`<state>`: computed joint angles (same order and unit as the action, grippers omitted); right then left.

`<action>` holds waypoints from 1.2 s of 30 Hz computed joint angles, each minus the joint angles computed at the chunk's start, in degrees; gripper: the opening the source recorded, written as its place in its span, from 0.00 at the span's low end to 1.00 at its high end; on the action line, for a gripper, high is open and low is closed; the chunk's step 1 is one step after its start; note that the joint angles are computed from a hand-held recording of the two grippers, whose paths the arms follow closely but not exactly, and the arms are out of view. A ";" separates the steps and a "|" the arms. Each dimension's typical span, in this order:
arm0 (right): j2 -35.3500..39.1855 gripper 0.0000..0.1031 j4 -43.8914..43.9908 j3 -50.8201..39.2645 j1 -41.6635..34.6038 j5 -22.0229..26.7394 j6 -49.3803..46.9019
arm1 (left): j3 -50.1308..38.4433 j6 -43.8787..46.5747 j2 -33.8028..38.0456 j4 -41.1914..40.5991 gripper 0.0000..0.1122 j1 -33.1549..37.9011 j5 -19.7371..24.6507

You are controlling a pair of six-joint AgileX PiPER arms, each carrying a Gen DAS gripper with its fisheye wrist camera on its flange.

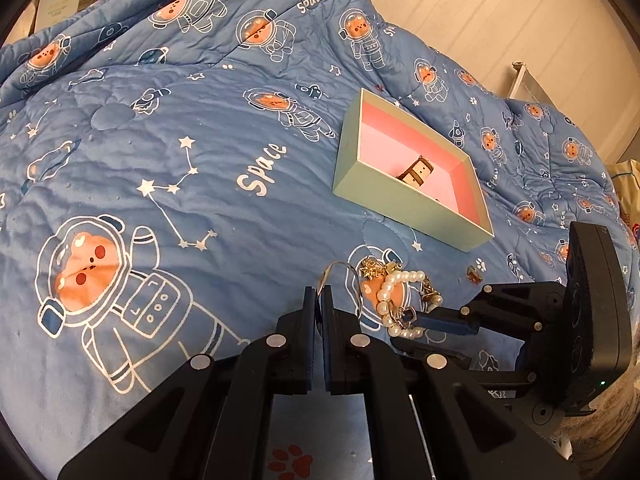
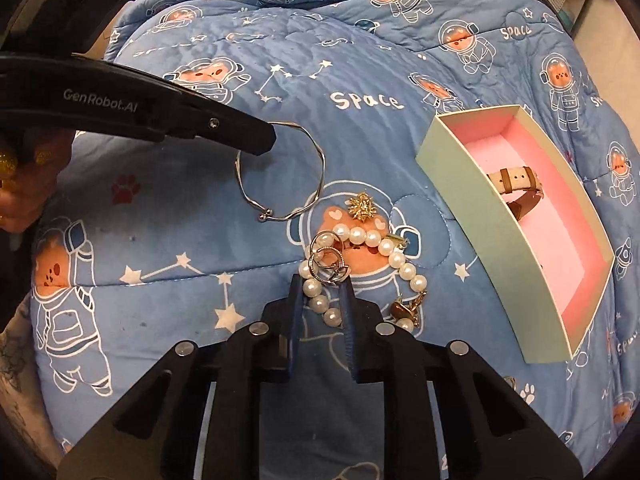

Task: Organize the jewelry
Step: 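Grasp the silver bangle with the left gripper while the right gripper grasps the pearl bracelet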

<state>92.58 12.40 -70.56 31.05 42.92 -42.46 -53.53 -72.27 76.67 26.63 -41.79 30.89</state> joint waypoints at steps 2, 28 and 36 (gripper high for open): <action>-1.36 0.10 -0.58 1.47 0.55 -0.45 0.76 | -0.12 -0.40 -0.27 0.46 0.02 -0.40 0.22; -7.69 0.10 43.53 10.88 -27.12 17.41 2.55 | -2.18 -5.45 -2.96 6.41 0.02 -7.97 6.51; -8.84 0.10 45.83 10.13 -30.92 21.76 -0.29 | -3.84 -3.72 -2.97 6.12 0.02 -8.05 7.26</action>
<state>83.74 58.23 -60.43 0.13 64.68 -42.75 -57.38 -75.99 73.70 32.75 -49.84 38.15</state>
